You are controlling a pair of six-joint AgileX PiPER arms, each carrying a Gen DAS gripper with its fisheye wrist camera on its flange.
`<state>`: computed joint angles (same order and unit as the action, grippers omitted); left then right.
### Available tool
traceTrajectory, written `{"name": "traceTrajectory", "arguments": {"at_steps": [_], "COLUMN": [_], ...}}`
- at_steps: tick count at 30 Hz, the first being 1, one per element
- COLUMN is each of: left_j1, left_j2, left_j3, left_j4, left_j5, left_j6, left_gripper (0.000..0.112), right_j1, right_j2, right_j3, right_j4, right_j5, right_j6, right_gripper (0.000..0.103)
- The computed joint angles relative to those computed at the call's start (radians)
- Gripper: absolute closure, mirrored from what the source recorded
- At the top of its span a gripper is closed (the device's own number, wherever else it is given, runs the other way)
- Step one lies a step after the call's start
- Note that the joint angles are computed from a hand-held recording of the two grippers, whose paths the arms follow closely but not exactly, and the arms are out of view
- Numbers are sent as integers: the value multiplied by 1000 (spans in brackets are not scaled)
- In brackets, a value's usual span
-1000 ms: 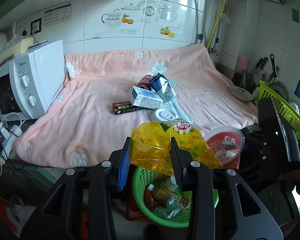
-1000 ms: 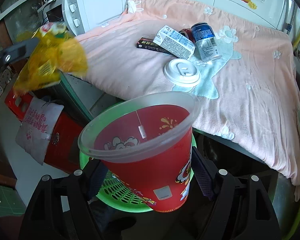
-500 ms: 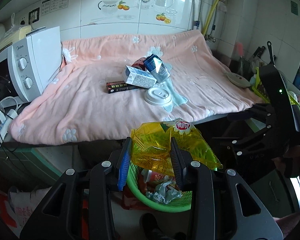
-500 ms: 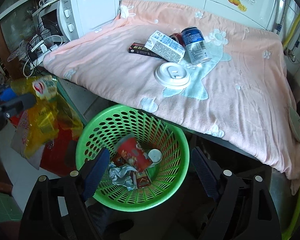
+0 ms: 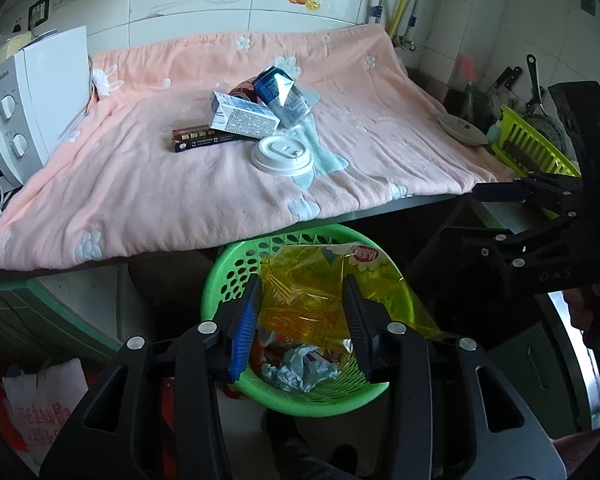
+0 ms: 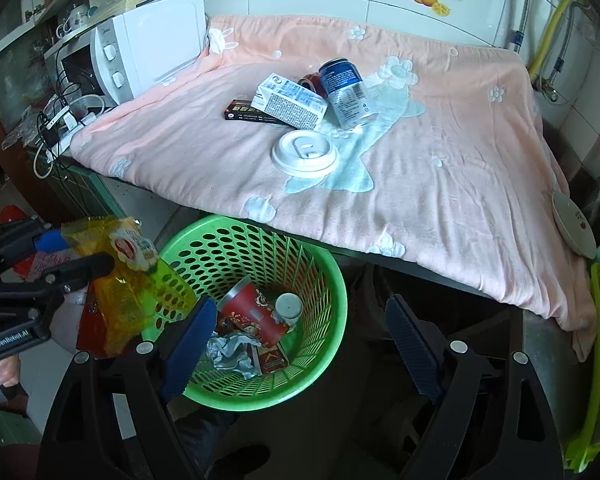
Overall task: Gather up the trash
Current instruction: 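Lower the yellow bag into the green basket and open the left gripper, then grasp the white cup lid with the right gripper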
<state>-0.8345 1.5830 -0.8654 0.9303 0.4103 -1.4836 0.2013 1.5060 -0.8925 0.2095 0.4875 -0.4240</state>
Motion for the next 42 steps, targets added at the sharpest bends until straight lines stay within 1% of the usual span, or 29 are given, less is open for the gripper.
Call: {"name": "traceTrajectory", "arguments": {"at_steps": [3, 4, 5, 7, 8, 13, 20, 26, 34, 42], "left_j1": [-3, -4, -8, -7, -6, 5, 32, 84, 183, 283], "left_j2": [18, 23, 26, 32, 34, 23, -15, -40, -40, -5], "left_j3": [-6, -9, -9, -12, -14, -5, 8, 10, -11, -72], "left_j4": [-11, -16, -4, -10, -15, -10, 13, 12, -12, -50], "left_j5": [-11, -12, -9, -13, -11, -4, 22, 25, -5, -41], "left_j6": [13, 16, -1, 3, 4, -9, -26, -3, 65, 180], "left_gripper": [60, 53, 50, 49, 46, 42, 39, 38, 36, 36], "right_j1": [-14, -17, -20, -22, -22, -19, -13, -10, 24, 46], "right_j2": [-5, -7, -6, -5, -3, 17, 68, 147, 287, 470], "right_j3": [1, 1, -2, -5, -8, -34, -105, -200, -362, -584], "right_j4": [13, 18, 23, 25, 25, 32, 53, 87, 52, 31], "right_j5": [3, 3, 5, 4, 4, 6, 22, 41, 66, 131], "right_j6": [-14, -18, -24, -22, -22, -27, -35, -52, -2, 41], "right_gripper": [20, 20, 20, 20, 18, 17, 17, 17, 17, 17]}}
